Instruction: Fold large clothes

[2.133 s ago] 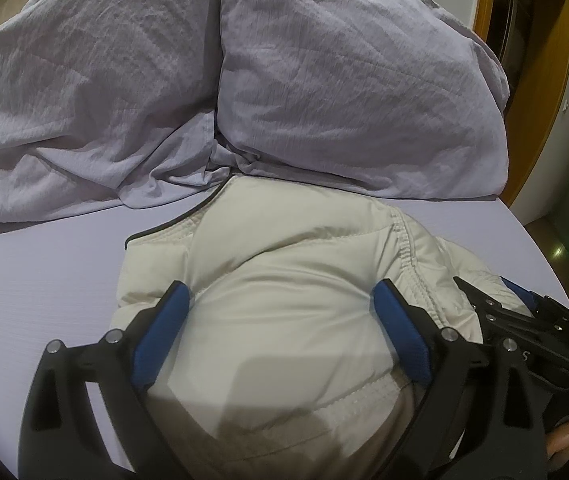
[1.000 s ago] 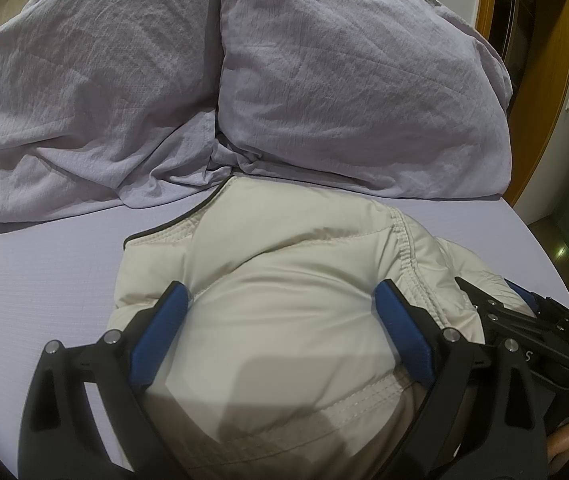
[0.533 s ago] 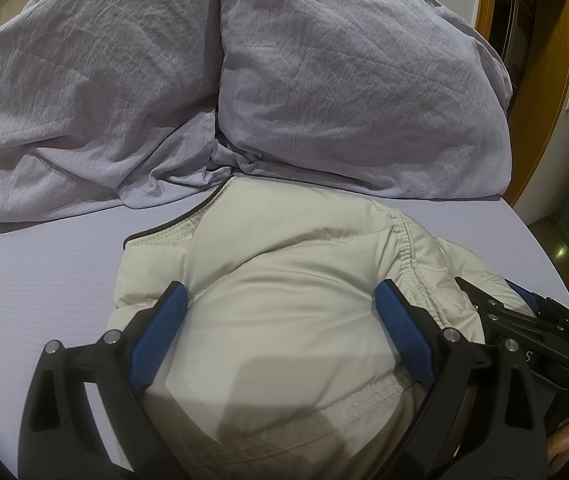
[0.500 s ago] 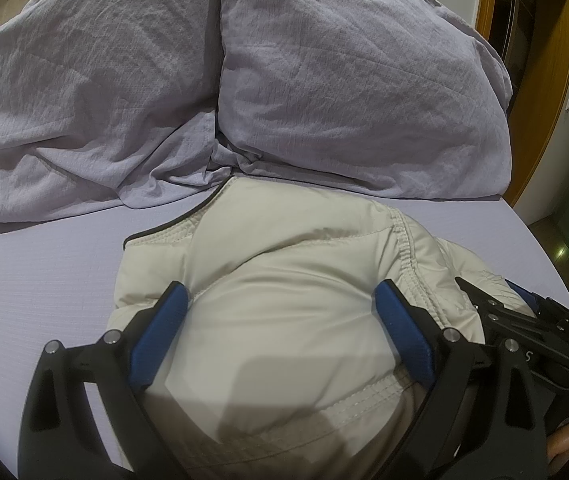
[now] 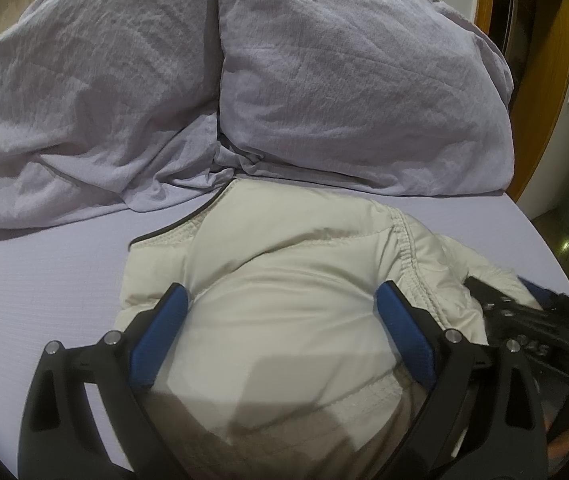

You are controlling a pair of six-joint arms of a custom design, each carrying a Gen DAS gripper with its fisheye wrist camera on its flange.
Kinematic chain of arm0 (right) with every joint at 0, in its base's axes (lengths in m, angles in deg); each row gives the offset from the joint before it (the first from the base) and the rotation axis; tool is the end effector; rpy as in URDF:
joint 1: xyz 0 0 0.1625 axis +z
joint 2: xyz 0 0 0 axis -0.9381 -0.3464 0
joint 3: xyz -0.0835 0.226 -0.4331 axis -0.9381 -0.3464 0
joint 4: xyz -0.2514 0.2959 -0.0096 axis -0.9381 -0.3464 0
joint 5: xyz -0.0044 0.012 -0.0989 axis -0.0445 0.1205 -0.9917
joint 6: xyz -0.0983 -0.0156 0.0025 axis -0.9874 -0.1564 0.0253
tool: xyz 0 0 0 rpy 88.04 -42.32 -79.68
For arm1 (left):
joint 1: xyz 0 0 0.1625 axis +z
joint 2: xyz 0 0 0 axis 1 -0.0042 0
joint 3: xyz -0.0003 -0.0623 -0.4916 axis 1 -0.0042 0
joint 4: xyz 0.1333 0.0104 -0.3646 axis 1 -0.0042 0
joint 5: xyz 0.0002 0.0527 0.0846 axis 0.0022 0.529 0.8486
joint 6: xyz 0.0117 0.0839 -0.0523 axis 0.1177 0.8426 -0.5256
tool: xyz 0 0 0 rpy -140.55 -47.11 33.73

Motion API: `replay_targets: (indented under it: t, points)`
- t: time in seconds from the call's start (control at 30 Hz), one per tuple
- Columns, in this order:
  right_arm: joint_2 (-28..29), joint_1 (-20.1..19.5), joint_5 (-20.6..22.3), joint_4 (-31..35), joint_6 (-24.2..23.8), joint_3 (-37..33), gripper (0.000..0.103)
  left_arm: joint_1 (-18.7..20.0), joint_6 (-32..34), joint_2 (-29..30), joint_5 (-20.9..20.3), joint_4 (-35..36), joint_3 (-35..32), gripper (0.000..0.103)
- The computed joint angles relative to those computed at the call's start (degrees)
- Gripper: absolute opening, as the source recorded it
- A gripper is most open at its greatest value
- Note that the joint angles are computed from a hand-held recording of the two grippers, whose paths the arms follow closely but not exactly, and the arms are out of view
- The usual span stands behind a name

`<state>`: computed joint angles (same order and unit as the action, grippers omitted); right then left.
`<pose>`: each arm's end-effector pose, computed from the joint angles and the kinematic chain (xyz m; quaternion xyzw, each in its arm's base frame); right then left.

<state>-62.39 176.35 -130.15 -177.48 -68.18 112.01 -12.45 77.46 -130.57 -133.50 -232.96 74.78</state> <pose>0.3268 -0.7964 -0.0994 0.1794 -0.8811 0.3685 0.2359 0.0274 -0.7755 0.3443 0.1143 0.8543 -0.3757 0.3406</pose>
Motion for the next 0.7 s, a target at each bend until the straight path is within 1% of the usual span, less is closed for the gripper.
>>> replay_targets:
  t: [0.07, 0.2, 0.27, 0.37, 0.43, 0.53, 0.6, 0.7]
  points:
    - [-2.66, -0.01, 2.29, -5.62, -0.85, 6.76, 0.084, -0.65, -0.53, -1.49, 0.4, -0.6, 1.91, 0.095]
    - [-5.86, -0.13, 5.39, -12.12, -3.19, 15.41, 0.079, -1.43, -5.19, -5.64, -2.37, -0.28, 6.9, 0.095]
    - [-6.63, -0.09, 5.93, -14.06, -4.06, 17.86, 0.078, -1.88, -5.94, -6.73, -2.91, -0.53, 8.81, 0.095]
    - [-6.76, -0.41, 5.74, -14.22, -3.32, 19.09, 0.078, -2.54, -5.08, -7.04, -1.5, -2.22, 11.03, 0.095]
    - [-6.43, -0.71, 5.48, -14.38, -2.44, 19.44, 0.078, -2.79, -3.34, -6.51, -0.11, -5.05, 12.21, 0.096]
    - [-5.2, -0.69, 4.3, -15.54, -3.9, 18.86, 0.078, -2.98, -0.06, -5.56, 1.32, -8.71, 13.16, 0.096]
    - [-4.79, -0.73, 4.21, -15.47, -4.2, 18.38, 0.078, -2.91, 1.76, -4.98, 1.75, -10.84, 13.54, 0.096]
    - [-4.39, -1.23, 5.12, -15.43, -4.51, 18.01, 0.078, -2.42, 3.39, -4.26, 1.36, -13.0, 13.59, 0.098]
